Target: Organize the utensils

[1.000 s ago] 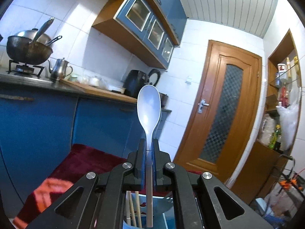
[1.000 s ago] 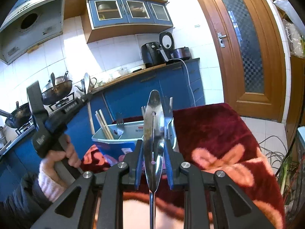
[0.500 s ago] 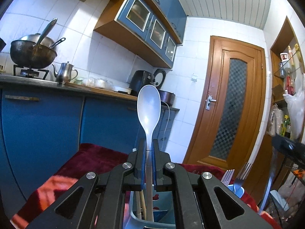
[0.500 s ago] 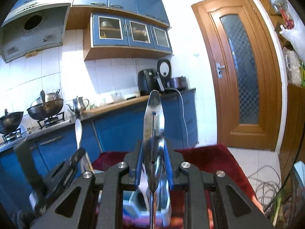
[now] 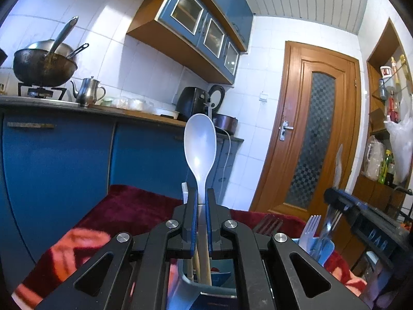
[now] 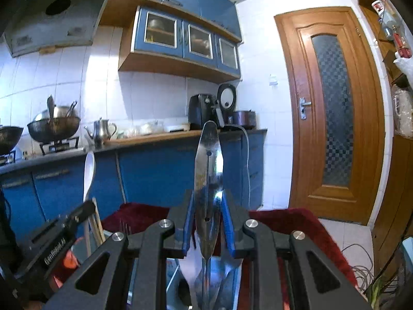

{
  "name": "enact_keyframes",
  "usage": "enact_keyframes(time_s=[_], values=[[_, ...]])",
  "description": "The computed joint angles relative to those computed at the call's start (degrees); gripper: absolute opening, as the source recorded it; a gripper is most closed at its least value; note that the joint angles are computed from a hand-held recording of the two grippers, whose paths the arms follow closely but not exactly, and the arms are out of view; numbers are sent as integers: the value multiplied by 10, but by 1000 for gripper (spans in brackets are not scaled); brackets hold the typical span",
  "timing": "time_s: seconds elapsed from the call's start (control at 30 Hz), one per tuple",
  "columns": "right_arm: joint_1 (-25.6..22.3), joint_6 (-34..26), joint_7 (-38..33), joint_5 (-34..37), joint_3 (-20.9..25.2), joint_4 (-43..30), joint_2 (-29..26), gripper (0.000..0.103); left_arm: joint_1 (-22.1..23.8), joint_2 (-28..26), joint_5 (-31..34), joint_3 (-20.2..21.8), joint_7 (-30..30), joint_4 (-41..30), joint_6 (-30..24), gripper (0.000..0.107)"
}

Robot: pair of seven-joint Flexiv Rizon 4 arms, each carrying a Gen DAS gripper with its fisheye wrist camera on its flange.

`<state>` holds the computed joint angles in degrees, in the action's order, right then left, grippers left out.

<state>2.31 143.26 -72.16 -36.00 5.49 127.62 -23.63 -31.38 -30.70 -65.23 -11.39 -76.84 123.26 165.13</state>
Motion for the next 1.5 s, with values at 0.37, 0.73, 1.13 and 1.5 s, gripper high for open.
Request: enact_keyframes(time_s=[0.37, 0.73, 1.13, 1.5], values=[[-22, 28, 5, -43, -2, 29, 21, 44, -19, 23, -29, -7, 18, 20, -17, 14], [-56, 39, 68, -98, -12, 63, 54, 47, -47, 67, -49, -15, 23, 59, -34, 15], [-110, 72, 135, -204, -39, 125, 117, 51, -110, 122, -143, -42, 84, 85, -35, 15], [-164, 109, 153, -310, -75, 200, 178, 57, -169, 144, -233, -68, 124, 90, -15, 18]])
